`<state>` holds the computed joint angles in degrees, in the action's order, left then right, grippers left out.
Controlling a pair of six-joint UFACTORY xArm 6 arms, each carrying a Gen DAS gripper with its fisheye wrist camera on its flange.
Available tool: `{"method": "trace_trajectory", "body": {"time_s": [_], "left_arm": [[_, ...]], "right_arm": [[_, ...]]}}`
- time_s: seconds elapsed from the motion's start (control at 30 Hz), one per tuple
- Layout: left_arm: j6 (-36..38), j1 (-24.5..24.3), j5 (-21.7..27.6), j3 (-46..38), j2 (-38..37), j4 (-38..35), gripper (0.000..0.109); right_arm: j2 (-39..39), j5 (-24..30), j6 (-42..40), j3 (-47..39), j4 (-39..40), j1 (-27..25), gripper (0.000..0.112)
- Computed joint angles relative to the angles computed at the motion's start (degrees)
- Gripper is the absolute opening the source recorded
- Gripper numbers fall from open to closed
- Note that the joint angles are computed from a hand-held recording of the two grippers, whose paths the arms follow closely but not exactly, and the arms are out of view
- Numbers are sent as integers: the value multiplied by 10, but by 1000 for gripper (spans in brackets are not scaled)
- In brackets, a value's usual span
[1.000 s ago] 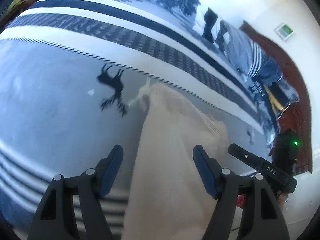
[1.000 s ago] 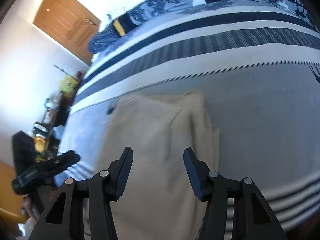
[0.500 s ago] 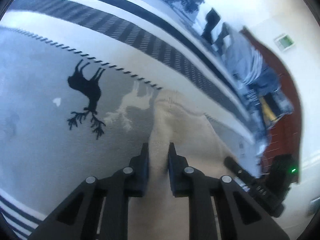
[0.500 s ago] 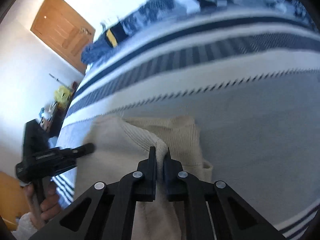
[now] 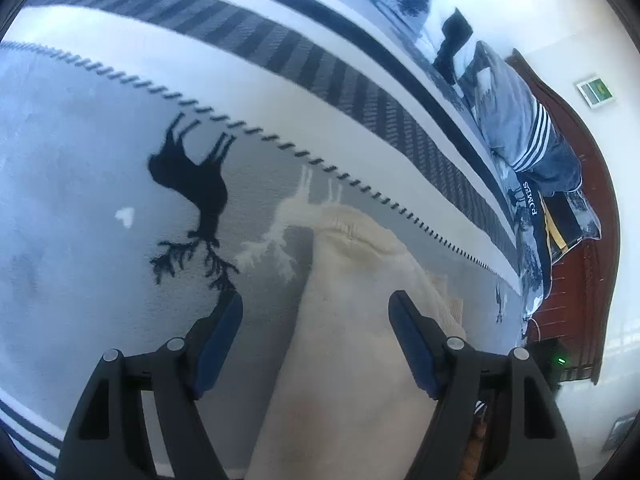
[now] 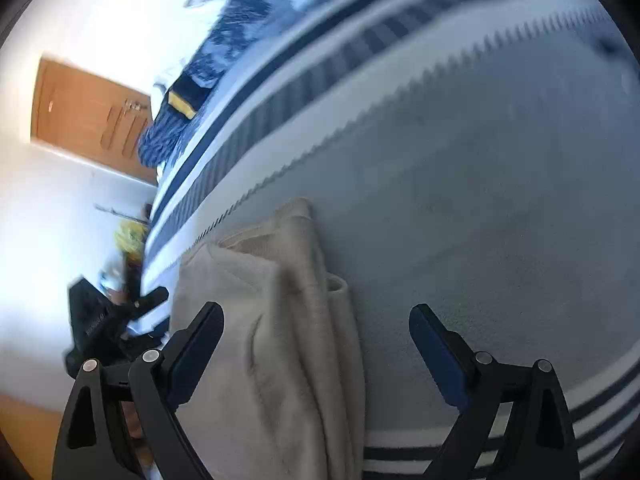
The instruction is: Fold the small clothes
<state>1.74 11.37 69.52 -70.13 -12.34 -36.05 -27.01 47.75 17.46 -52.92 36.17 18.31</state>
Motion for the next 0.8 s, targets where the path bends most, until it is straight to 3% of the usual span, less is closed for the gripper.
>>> {"method": "trace_trajectory", "body": {"time_s": [0.1,0.17,0.2,0.23,0.3,0.33,0.43,0.6,0.73,0.8], "left_arm": [[-13,-9,15,-10,17,0,59],[-14,-18,24,-16,22,5,26],[-13,-20,29,-17,22,7,25],[-12,-23,24,-14,14,11,19],[-4,-9,35,-20,3,-9,16],[-2,0,41,-24,1,-20,16],[4,26,48,-52,-2,-48,15],[10,48,30,-142,42,-90,15],[-18,36,16,-210,114,-34,16],[-42,27,11,-205,127,16,17]], "right_arm": [[57,24,-48,-24,64,-10,89],[71,23,-75,-37,77,-9,72],[88,38,-89,-53,93,-6,58],[108,56,-80,-72,84,2,50],[123,70,-63,-99,27,14,28],[130,79,-59,-115,11,17,24],[144,83,-71,-162,1,21,21],[227,90,-81,-310,-13,30,21],[344,116,-89,-468,-38,31,21],[390,137,-85,-516,-48,32,23]]}}
